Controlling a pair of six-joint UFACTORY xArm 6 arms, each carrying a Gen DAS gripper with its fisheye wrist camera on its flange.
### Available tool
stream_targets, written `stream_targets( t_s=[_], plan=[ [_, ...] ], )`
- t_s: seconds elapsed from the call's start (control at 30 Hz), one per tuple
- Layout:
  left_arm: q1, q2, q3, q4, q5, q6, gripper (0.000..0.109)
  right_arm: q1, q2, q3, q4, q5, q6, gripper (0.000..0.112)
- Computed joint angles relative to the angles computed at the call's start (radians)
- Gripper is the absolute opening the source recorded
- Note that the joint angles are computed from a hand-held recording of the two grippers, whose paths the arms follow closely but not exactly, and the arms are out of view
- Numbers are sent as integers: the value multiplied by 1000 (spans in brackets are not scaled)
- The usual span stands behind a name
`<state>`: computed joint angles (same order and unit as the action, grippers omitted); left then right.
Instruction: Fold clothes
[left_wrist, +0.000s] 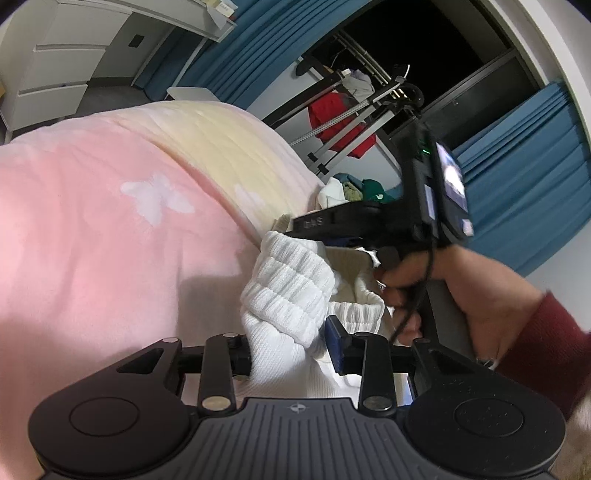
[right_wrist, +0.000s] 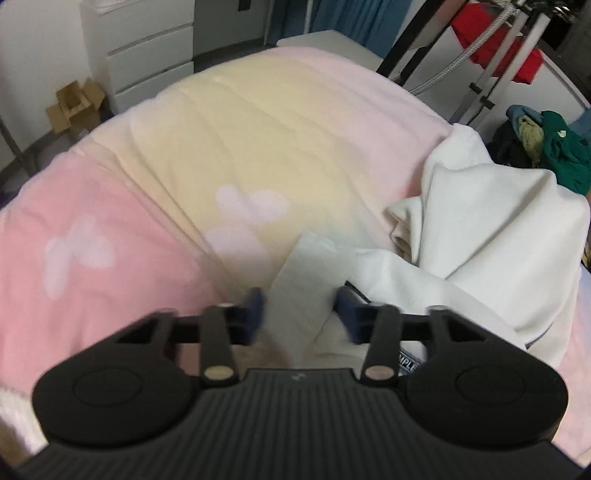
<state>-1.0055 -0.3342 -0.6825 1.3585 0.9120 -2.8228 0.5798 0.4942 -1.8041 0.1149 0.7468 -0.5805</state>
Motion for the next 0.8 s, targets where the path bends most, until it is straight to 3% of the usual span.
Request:
stream_targets(
  t_s=[0.1,0.2,0.43,0.63,0.8],
  plan=[
    [-1,11,-11,26,3,4,35,-22,-120,151,79,-105,-46,8],
    [5,35,-39,59,-5,36,35,-59,-239,283,130,-213,-76,8],
    [-35,116,-137,124,-39,198,36,-259,-464,485,449,-257,-235,7],
    [-79,209,-258,91,-67,430,40,-484,-610,680,711,-198,-362,7],
    [-68,296,-348,-63,-132,649,44,-680,-651,813,740,-33,-336,7]
  ],
)
